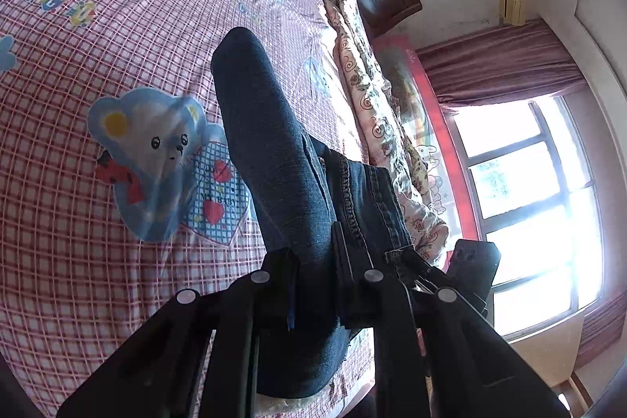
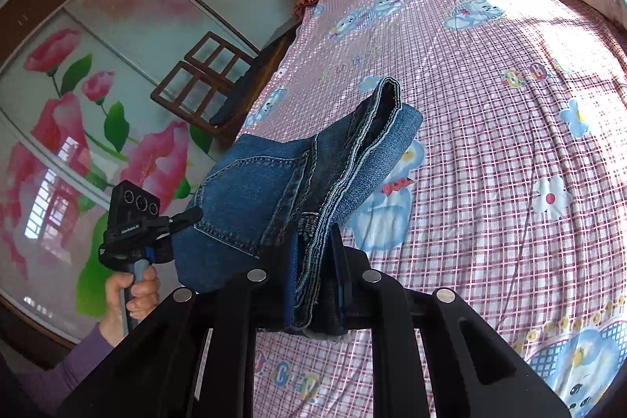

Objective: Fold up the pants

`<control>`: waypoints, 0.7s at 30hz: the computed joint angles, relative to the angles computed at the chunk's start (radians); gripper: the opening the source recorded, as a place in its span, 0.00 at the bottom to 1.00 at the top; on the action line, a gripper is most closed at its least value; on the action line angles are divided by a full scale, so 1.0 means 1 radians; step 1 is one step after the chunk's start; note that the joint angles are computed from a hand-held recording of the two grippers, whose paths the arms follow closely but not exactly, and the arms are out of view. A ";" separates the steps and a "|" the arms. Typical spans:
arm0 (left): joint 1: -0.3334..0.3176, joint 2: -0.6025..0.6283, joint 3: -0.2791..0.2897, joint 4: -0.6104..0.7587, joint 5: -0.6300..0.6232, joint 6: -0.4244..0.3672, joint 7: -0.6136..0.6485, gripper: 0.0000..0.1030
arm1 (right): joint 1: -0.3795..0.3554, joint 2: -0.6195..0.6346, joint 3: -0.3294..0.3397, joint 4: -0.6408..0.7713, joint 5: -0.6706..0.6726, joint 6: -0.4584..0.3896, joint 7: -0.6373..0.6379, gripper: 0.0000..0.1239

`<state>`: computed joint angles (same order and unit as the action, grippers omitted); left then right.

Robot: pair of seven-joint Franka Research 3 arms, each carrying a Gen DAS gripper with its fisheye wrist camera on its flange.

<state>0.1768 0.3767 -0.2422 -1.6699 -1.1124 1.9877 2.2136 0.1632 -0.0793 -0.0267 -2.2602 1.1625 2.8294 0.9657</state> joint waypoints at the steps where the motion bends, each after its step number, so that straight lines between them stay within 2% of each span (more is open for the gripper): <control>1: -0.009 0.030 0.003 0.024 0.016 0.015 -0.004 0.13 | -0.003 0.034 -0.008 0.021 0.024 -0.015 -0.020 0.12; 3: -0.007 0.094 -0.010 0.065 0.049 0.027 -0.016 0.13 | -0.018 0.093 -0.007 0.043 0.052 -0.023 -0.037 0.12; 6: 0.013 0.142 -0.019 0.046 0.058 0.025 0.021 0.14 | -0.044 0.141 0.007 0.022 0.075 -0.011 -0.030 0.11; 8: 0.025 0.152 -0.027 0.027 0.068 0.032 0.026 0.16 | -0.067 0.151 0.016 -0.010 0.174 -0.026 -0.096 0.12; 10: 0.021 0.156 -0.020 0.010 0.096 0.066 -0.006 0.38 | -0.088 0.138 0.020 -0.034 0.376 -0.040 -0.219 0.19; 11: 0.028 0.149 -0.027 -0.007 0.087 0.084 0.005 0.40 | -0.082 0.127 0.023 -0.045 0.412 -0.019 -0.241 0.22; 12: 0.032 0.132 -0.031 -0.027 0.080 0.107 0.011 0.43 | -0.070 0.115 0.029 -0.056 0.379 0.023 -0.210 0.23; 15: -0.013 0.028 -0.014 -0.117 0.137 0.267 -0.011 0.52 | -0.033 0.065 0.046 -0.096 0.263 0.144 -0.084 0.24; 16: -0.037 -0.023 -0.009 -0.163 0.159 0.358 -0.008 0.56 | -0.019 0.049 0.054 -0.112 0.191 0.205 -0.013 0.24; 17: -0.069 -0.084 0.001 -0.228 0.193 0.474 -0.023 0.67 | -0.006 0.034 0.060 -0.124 0.139 0.247 0.030 0.24; 18: -0.087 -0.129 -0.002 -0.270 0.199 0.557 -0.013 0.76 | 0.010 0.023 0.060 -0.122 0.149 0.269 0.008 0.24; 19: -0.097 -0.169 -0.011 -0.305 0.182 0.611 0.020 0.80 | 0.020 0.018 0.073 -0.125 0.123 0.312 0.027 0.24; 20: -0.128 -0.211 -0.009 -0.351 0.213 0.699 0.006 0.87 | 0.045 0.015 0.063 -0.113 0.166 0.320 -0.021 0.24; 21: -0.153 -0.246 -0.015 -0.392 0.219 0.775 0.023 0.92 | 0.071 0.015 0.038 -0.085 0.280 0.272 -0.134 0.24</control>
